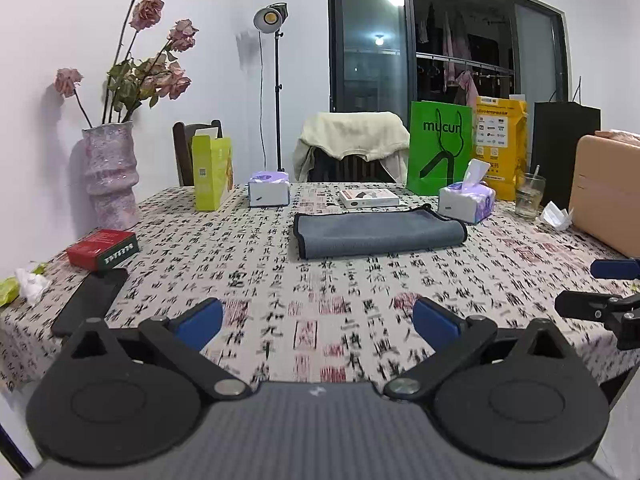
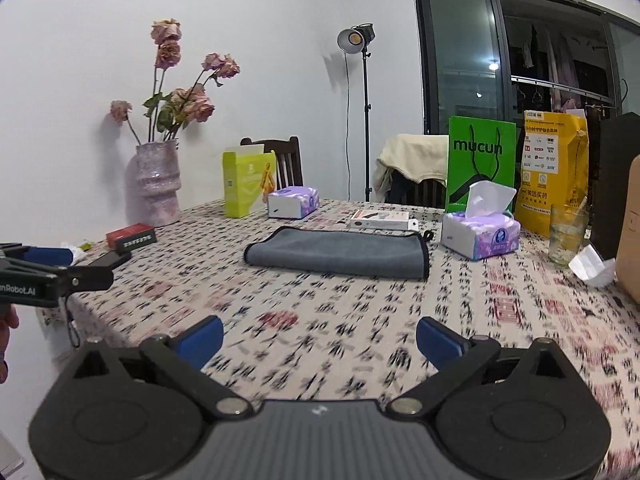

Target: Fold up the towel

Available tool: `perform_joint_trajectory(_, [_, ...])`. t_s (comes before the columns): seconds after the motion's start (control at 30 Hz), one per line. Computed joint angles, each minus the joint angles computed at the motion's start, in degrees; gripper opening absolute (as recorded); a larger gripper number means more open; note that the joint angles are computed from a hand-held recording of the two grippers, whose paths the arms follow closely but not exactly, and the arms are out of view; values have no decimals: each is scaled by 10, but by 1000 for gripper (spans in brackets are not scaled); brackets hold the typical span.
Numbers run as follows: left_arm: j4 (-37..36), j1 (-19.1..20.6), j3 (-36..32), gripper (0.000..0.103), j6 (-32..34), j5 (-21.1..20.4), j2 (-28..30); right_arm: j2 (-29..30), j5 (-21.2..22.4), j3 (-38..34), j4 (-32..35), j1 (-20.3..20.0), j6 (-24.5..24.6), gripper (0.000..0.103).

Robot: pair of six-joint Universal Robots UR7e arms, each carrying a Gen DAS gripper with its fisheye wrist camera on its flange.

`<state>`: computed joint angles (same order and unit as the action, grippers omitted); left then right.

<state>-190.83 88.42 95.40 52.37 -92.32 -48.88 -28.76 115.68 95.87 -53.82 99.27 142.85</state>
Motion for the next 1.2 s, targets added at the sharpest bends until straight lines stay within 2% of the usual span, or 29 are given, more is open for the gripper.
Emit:
perform_joint_trajectory(0.13, [-23, 10, 36, 103, 5, -14, -18, 9, 3, 25, -34, 7, 7, 103])
perform_joint_trajectory(0.37, [-85, 20, 93, 103, 33, -64, -42, 18, 4, 72, -98, 21, 10, 103])
perform_joint_trajectory(0.5, [-83, 30, 113, 103, 30, -83, -58, 21, 13, 102, -141, 35, 14, 103])
perform_joint_trajectory(0.67, [-102, 49, 138, 103, 64, -99, -71, 33, 25, 128, -184, 47, 18, 103])
perform_joint_trajectory(0.73, [-102, 57, 145, 103, 51, -107, -78, 39, 28, 132, -192, 50, 23, 103])
perform_joint_trajectory(0.83, [-94, 65, 154, 103, 29, -102, -88, 45, 30, 133, -183, 54, 36, 103])
perform_joint_trajectory(1.07, [-71, 69, 187, 103, 31, -71, -116, 59, 29, 137, -198, 72, 29, 103])
perform_joint_trajectory(1.2, [-77, 75, 210, 103, 46, -89, -130, 67, 30, 133, -192, 81, 26, 103])
